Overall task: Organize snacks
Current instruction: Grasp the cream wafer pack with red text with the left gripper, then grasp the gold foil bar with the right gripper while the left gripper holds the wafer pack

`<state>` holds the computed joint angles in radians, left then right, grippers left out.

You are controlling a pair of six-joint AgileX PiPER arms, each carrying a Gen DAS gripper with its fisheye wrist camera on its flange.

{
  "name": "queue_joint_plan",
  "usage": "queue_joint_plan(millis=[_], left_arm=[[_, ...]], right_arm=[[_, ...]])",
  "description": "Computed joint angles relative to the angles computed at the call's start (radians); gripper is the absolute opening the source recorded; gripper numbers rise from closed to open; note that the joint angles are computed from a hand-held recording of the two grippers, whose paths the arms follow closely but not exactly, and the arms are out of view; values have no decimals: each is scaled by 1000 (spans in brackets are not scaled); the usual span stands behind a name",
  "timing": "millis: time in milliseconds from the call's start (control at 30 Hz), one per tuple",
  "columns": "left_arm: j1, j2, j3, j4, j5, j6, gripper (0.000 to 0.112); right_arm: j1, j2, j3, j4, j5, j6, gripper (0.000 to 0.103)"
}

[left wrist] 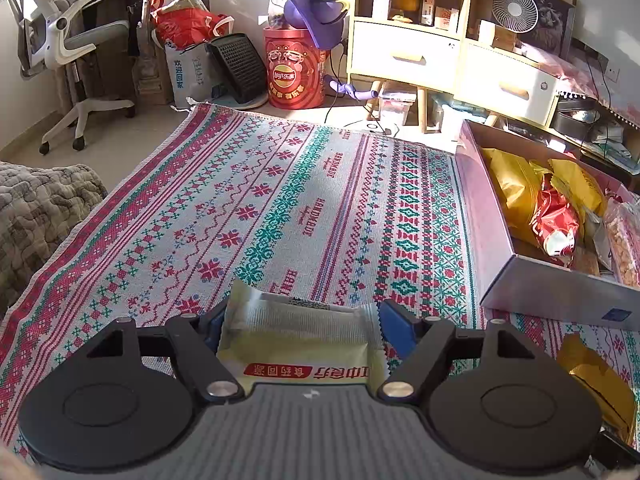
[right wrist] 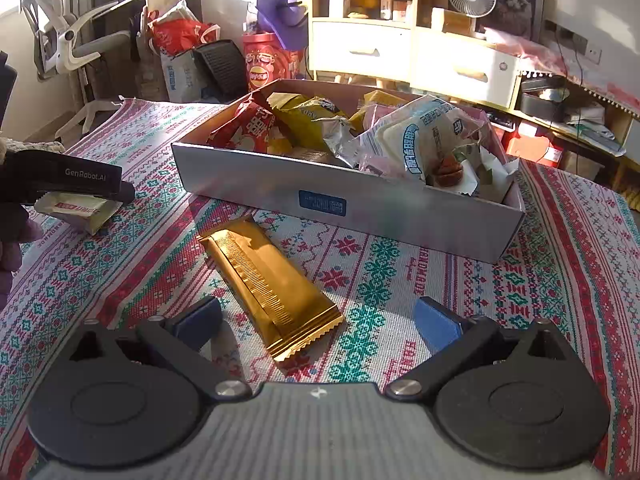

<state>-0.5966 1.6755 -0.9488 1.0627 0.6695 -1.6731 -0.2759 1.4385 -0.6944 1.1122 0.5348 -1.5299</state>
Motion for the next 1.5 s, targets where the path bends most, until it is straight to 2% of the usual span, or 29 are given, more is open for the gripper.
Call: queue_joint_plan(millis=[100,400,533,667,833,867,967,1067,1300,1400,1500], left_arm=[[8,-27,35,22,-34,9,67],[15,-114,126,17,-172,110,40],[21,-139,149,-24,-240,180,38],[25,-150,162,-87,-321,293,38],[13,-155,158,-248,-371,537,42],[4,-153,155,-275,-368,580,45],[-2,-159,154,-370,-370,706,66],[-15,-157,147,-432,-347,775,75],[-24,-186,144,-475,-277,806,78],[-12,-215,149,-538,-261,944,86],[3,-236,163,-573,-272,1068,87]], right_arm=[[2,-5,-1,-3,5,-7,98],[4,-11,-29,-46,60,-2,63],[13,-18,-36,-77,71,24,48],[27,-28,-51,-142,78,94,37],[21,-43,-60,-212,118,151,37],[20,-45,-62,-221,124,158,37],[20,-52,-65,-249,132,184,37],[19,-54,-68,-268,141,202,37],[17,-60,-68,-270,149,211,42],[12,-59,-69,-260,159,197,48],[14,-60,-66,-252,157,187,51]])
